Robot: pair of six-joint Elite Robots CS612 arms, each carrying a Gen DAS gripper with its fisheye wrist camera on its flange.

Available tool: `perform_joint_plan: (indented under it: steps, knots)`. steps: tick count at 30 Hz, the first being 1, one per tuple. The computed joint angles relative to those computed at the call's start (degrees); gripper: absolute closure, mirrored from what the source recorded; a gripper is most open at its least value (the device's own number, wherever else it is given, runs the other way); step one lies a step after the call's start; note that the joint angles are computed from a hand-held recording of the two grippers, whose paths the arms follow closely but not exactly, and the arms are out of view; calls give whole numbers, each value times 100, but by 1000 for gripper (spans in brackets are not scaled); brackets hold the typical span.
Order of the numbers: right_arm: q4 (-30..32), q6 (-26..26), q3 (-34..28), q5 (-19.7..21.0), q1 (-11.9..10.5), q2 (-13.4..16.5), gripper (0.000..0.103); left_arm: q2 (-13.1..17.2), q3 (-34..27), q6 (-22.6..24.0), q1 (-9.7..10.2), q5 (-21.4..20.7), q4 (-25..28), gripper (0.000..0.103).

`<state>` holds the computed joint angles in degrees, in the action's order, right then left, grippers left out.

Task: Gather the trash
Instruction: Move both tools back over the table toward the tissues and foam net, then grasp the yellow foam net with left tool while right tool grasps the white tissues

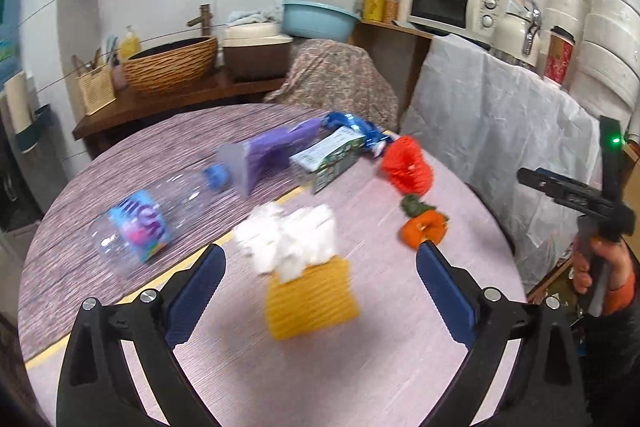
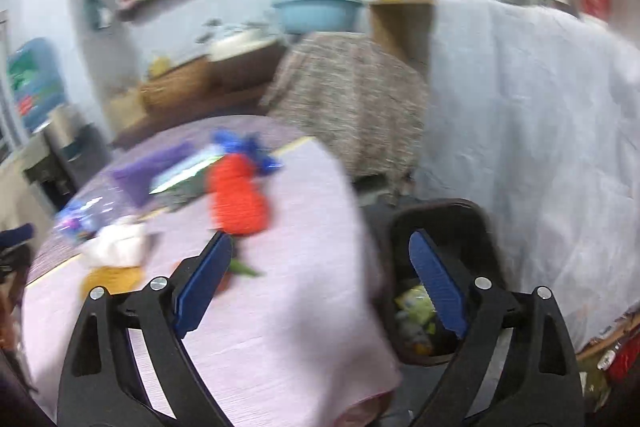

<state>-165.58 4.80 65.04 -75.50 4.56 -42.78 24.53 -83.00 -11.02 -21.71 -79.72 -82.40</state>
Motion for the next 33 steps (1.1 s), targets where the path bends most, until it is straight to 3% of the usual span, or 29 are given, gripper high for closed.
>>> perform_joint_plan:
  steps: [4,9,14,19,25,29,31,33]
  knots:
    - [139,-236,82,367,142,-53,13,157,-296,-206,89,183,240,7]
    - [173,-741,91,369,360,-13,13,286,-483,-357,182,339,503,7]
    - [231,-685,-33,340,437,70,13,362,-553,-514,289,205,638,7]
    - [360,-442,-89,298,423,108,13,324,-442,-267,330,132,693,8]
    - [513,-461,-212,315,434,185,13,197,-101,128,291,-254,744,8]
    - [465,-646,-305,541,463,235,13,149,118,254,219,-376,695,8]
    - [442,-669,-343,638,467,248,13,118,236,293,162,-175,747,15]
    - [383,-695,-351,609,474,250,13,79,364,235,138,-90,851,33]
